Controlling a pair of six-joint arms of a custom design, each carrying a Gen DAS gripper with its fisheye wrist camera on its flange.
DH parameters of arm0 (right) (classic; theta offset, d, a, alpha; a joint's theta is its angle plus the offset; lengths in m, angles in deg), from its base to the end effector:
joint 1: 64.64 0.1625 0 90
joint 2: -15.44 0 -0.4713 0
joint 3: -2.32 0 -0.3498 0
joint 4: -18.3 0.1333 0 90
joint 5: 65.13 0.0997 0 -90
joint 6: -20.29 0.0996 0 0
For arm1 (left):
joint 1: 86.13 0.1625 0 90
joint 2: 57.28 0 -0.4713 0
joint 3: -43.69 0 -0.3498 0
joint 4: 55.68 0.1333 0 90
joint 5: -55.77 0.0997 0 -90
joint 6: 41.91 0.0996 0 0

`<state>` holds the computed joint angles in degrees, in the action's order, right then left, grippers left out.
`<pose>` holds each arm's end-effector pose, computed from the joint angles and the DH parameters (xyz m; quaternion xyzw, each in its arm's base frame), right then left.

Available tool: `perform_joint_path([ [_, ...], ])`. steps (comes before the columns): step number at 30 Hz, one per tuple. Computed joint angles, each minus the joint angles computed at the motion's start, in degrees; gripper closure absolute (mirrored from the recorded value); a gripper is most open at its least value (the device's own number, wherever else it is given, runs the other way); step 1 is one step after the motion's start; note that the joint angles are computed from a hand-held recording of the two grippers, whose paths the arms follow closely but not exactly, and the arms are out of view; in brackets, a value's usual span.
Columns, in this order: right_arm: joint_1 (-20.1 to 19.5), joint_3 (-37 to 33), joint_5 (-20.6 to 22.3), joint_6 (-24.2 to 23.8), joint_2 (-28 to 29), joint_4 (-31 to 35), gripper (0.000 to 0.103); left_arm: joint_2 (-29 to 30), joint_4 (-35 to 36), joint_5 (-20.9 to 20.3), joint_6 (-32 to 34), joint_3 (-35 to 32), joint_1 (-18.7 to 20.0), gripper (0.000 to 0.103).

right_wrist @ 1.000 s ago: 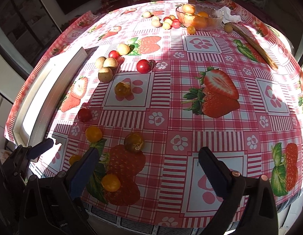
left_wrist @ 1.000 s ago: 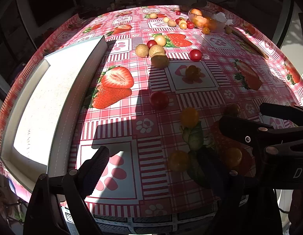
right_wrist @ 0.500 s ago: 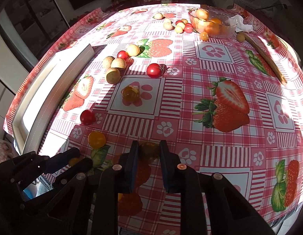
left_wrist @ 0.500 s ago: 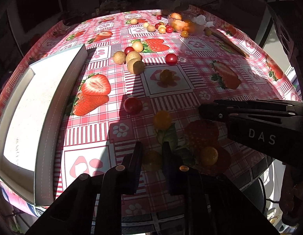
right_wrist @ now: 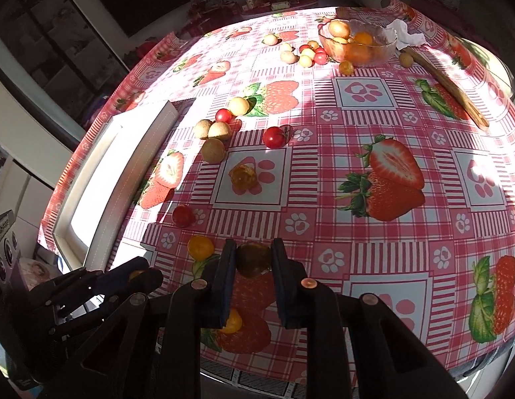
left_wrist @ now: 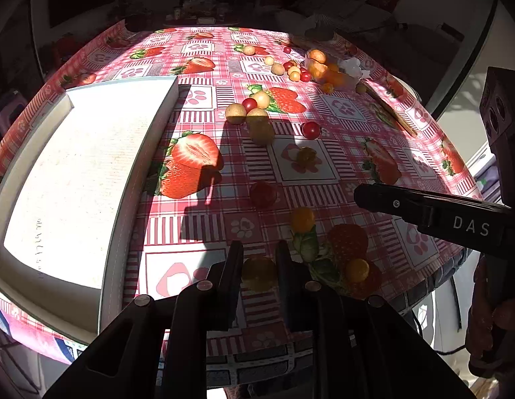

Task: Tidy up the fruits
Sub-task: 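Carry the yellow tomato into the white tray and open the left gripper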

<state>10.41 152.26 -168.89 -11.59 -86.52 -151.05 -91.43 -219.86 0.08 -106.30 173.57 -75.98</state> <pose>0.0357 -0.2910 0.3330 0.1087 -0.9502 0.2005 0.2125 -0.3777 -0.2601 -0.0341 0.1809 0.9227 -0.2209 0.2590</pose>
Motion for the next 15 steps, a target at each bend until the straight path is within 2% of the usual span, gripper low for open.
perform_joint_path([
  [7,9.1,-1.3,-3.2,4.8,6.3,-1.0,0.080,-6.5,4.4,4.6,-4.4,4.5,0.9,0.081],
  [15,19.8,-4.8,-5.1,9.8,19.2,-3.8,0.080,-13.8,12.6,9.4,-11.1,8.9,4.1,0.081],
])
